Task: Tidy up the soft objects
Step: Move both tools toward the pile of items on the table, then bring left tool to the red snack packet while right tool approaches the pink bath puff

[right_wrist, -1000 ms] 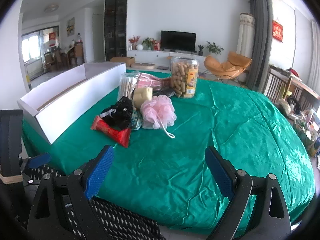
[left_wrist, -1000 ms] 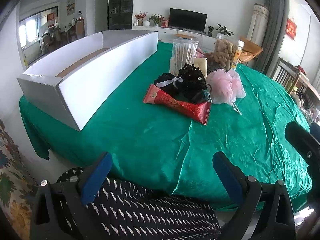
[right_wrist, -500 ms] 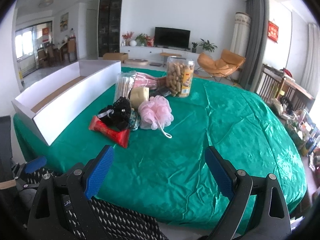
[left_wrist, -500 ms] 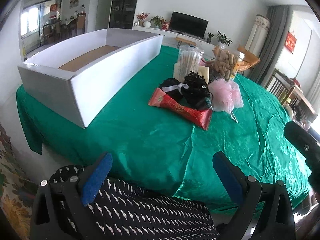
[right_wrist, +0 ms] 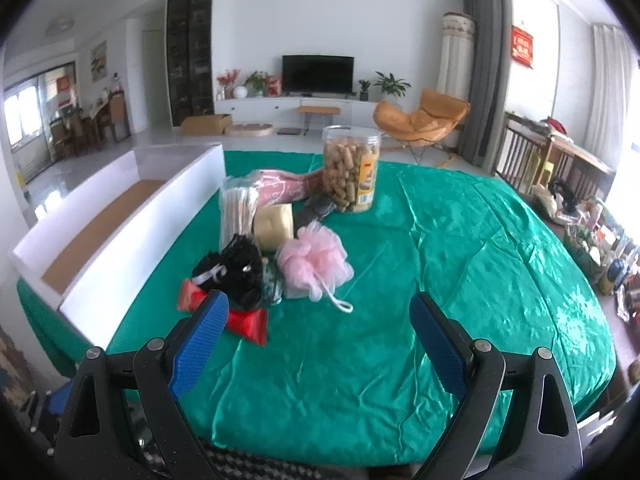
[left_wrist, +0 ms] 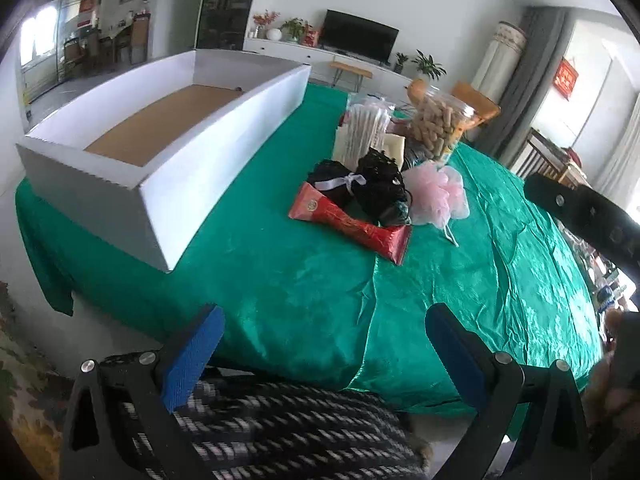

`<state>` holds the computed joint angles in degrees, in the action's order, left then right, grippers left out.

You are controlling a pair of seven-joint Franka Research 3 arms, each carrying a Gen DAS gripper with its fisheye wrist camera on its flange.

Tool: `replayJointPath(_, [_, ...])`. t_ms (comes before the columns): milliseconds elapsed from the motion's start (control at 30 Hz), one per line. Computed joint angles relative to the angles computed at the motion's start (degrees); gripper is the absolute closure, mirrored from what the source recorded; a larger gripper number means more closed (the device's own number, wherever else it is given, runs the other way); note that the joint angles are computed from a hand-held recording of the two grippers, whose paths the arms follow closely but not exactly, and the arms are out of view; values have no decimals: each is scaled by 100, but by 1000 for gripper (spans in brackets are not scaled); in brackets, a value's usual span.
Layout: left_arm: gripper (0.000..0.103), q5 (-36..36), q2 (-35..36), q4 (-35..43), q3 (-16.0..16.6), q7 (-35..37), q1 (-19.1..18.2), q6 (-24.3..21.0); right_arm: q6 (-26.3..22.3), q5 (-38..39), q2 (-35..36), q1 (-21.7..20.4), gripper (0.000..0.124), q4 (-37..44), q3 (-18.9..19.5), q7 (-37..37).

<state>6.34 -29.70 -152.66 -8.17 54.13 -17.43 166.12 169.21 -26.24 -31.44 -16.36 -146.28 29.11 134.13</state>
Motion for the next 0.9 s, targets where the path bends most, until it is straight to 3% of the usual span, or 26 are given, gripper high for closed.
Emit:
replayJointPath(67, [3,57,25,11,-39,14,30,-23,29,-47,56,-145,30,22,55,93])
replayJointPath(267, [3,446,77,68,-415,-375,358,-237,379,141,278,-18,30,-105,-240,-64])
replayJointPath(467, [3,850,343,295,-791,-1102,575,-355,1060,649,517,429,30,-398,-861,-846])
replayJointPath(567, [3,1063,552,550,-945,-1511,624,-604,1235,948,557,1007,30,-580,-1529,-1405])
replayJointPath(800, [3,1874,966,1223,-1187,-2185,634,-1368,1651,1593,474,2708,30,-1152,-3589,-2584])
replayJointPath(900, [3,2052,1284,1517,-1107,-2203,511,-1528,1579,1740,548,2959,30,-1208,-3960,-2971])
